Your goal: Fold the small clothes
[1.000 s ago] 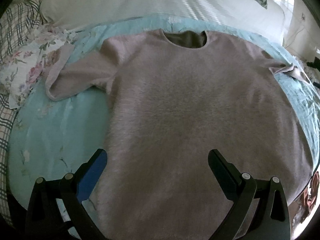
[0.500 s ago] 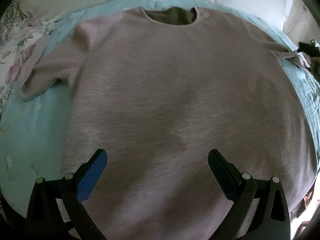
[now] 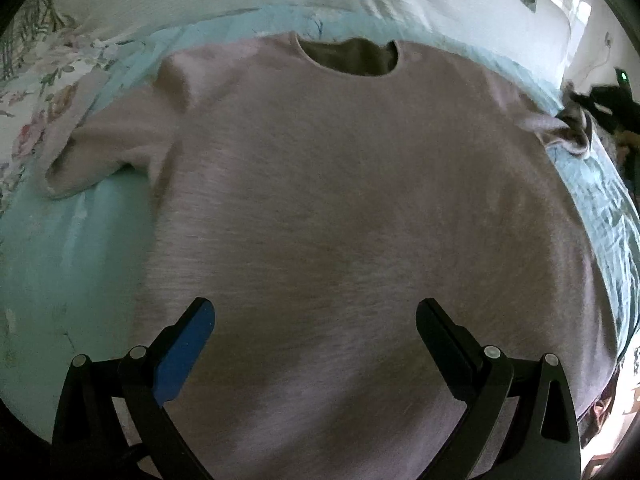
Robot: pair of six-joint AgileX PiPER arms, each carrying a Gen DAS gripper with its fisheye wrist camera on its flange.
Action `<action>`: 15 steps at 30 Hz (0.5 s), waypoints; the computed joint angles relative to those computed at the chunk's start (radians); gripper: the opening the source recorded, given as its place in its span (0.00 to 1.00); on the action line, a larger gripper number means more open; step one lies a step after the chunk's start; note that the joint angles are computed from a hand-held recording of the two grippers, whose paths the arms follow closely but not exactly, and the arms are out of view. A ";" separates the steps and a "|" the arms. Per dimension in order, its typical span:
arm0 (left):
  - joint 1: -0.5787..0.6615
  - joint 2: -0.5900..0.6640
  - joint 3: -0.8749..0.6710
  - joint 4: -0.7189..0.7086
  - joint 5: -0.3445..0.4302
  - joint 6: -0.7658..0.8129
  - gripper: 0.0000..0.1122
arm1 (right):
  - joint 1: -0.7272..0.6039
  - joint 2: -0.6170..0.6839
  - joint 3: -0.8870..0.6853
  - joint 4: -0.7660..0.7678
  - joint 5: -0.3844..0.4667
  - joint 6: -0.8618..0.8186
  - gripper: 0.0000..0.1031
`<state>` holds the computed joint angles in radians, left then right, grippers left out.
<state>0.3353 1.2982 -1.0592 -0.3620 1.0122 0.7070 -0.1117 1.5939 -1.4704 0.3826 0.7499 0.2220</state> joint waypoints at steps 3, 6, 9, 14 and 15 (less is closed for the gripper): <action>0.056 -0.007 -0.012 -0.039 0.028 0.041 0.90 | 0.184 0.045 -0.050 0.071 -0.047 -0.015 0.04; 0.117 0.005 -0.035 -0.083 0.051 0.073 0.90 | 0.365 0.133 -0.155 0.143 -0.083 -0.028 0.04; 0.189 0.042 -0.075 -0.144 0.095 0.109 0.90 | 0.502 0.275 -0.328 0.179 -0.069 -0.043 0.04; 0.295 0.130 -0.161 -0.248 0.187 0.164 0.90 | 0.611 0.567 -0.715 0.206 0.074 -0.011 0.04; 0.307 0.143 -0.172 -0.260 0.196 0.171 0.90 | 0.632 0.635 -0.808 0.208 0.110 0.011 0.04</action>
